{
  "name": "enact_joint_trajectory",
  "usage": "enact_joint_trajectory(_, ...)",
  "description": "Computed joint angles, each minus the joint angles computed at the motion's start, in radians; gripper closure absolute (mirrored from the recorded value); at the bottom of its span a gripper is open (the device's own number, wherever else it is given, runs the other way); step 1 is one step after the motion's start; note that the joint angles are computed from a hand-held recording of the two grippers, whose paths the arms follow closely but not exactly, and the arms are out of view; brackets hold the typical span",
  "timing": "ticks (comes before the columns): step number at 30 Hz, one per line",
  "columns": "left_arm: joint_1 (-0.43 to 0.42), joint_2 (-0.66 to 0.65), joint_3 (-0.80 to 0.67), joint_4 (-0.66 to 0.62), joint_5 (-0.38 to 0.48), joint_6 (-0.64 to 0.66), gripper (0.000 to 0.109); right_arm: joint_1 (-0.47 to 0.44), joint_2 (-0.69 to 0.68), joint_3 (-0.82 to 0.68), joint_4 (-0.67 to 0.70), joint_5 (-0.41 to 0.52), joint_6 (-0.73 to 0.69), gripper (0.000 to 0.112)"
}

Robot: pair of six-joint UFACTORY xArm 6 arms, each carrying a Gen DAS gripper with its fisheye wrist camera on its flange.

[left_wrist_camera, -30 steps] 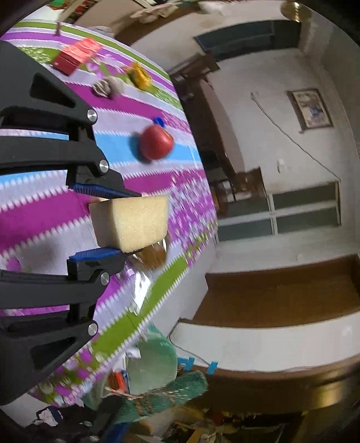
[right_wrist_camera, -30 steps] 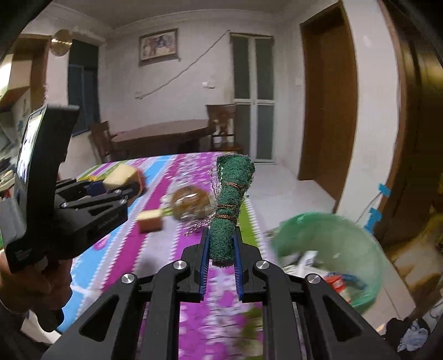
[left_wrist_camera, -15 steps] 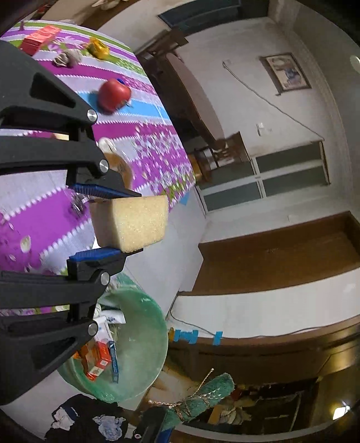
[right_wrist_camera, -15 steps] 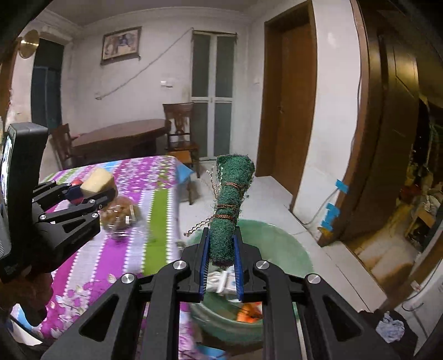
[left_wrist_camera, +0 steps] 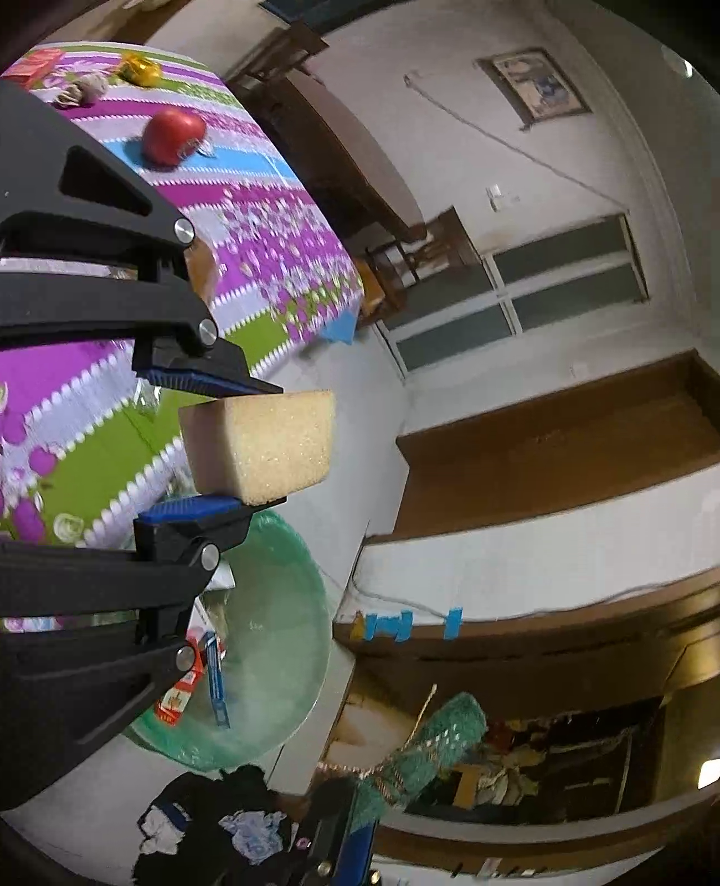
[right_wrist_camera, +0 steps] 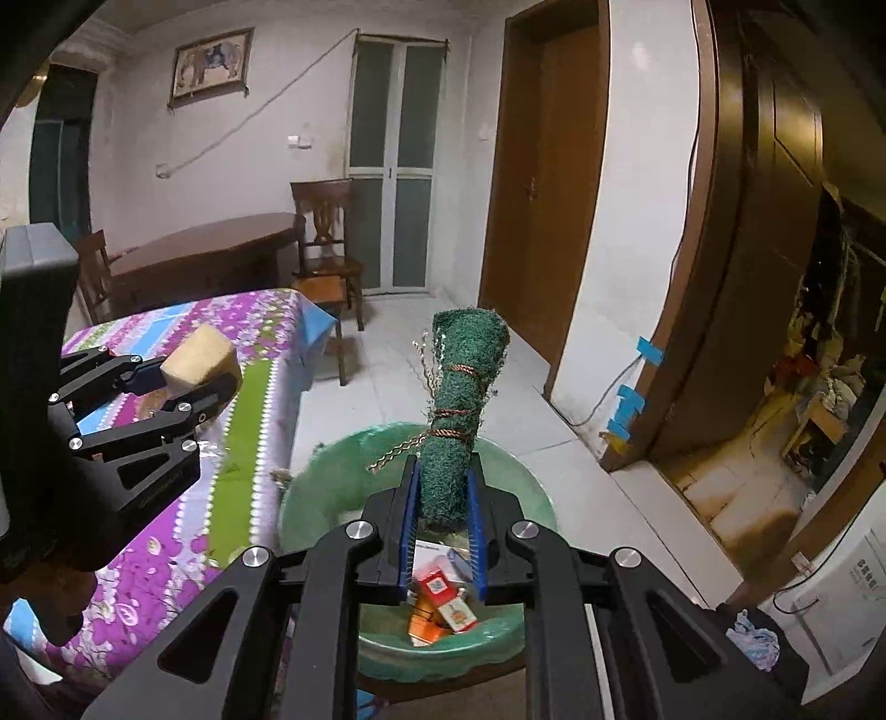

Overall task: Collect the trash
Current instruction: 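Carry the yellow sponge and green scrubber in both tools over the green bin, then open both tools to drop the sponge and scrubber into the bin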

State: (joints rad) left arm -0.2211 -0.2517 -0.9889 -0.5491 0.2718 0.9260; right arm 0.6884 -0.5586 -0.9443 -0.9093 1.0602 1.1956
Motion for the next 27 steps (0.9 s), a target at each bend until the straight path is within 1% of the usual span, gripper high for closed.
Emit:
enact_joint_trajectory(1, -0.003, 0.009, -0.017, -0.021, 0.035, 0.027, 0.079, -0.018, -0.003, 0.005, 0.015, -0.014, -0.01, 0.096)
enact_joint_trajectory(3, 0.002, 0.047, -0.079, -0.059, 0.14, 0.074, 0.079, -0.072, -0.012, 0.021, 0.076, -0.052, -0.045, 0.096)
enact_joint_trajectory(4, 0.007, 0.072, -0.119, -0.07, 0.205, 0.092, 0.079, -0.092, -0.012, 0.026, 0.097, -0.064, -0.06, 0.096)
enact_joint_trajectory(6, 0.013, 0.12, -0.186, -0.059, 0.303, 0.09, 0.079, -0.15, 0.008, 0.019, 0.165, -0.089, -0.113, 0.096)
enact_joint_trajectory(8, 0.006, 0.156, -0.23, -0.027, 0.356, 0.079, 0.079, -0.193, 0.018, 0.026, 0.214, -0.117, -0.146, 0.096)
enact_joint_trajectory(12, -0.003, 0.198, -0.266, 0.015, 0.389, 0.038, 0.079, -0.257, 0.037, 0.05, 0.268, -0.163, -0.181, 0.096)
enact_joint_trajectory(15, -0.006, 0.221, -0.278, 0.035, 0.386, 0.017, 0.079, -0.284, 0.058, 0.063, 0.276, -0.188, -0.187, 0.096)
enact_joint_trajectory(21, -0.009, 0.263, -0.316, 0.073, 0.414, -0.023, 0.079, -0.308, 0.101, 0.072, 0.278, -0.228, -0.18, 0.096)
enact_joint_trajectory(23, -0.008, 0.283, -0.345, 0.095, 0.452, -0.034, 0.078, -0.31, 0.111, 0.074, 0.265, -0.247, -0.177, 0.095)
enact_joint_trajectory(24, -0.009, 0.291, -0.357, 0.111, 0.464, -0.047, 0.076, -0.311, 0.11, 0.079, 0.265, -0.267, -0.185, 0.089)
enact_joint_trajectory(25, -0.009, 0.298, -0.364, 0.133, 0.461, -0.07, 0.073, -0.311, 0.108, 0.084, 0.267, -0.273, -0.193, 0.074)
enact_joint_trajectory(26, -0.007, 0.304, -0.37, 0.144, 0.454, -0.09, 0.067, -0.309, 0.108, 0.086, 0.253, -0.27, -0.186, 0.066)
enact_joint_trajectory(27, -0.002, 0.307, -0.375, 0.142, 0.454, -0.099, 0.067, -0.308, 0.109, 0.086, 0.246, -0.272, -0.182, 0.066)
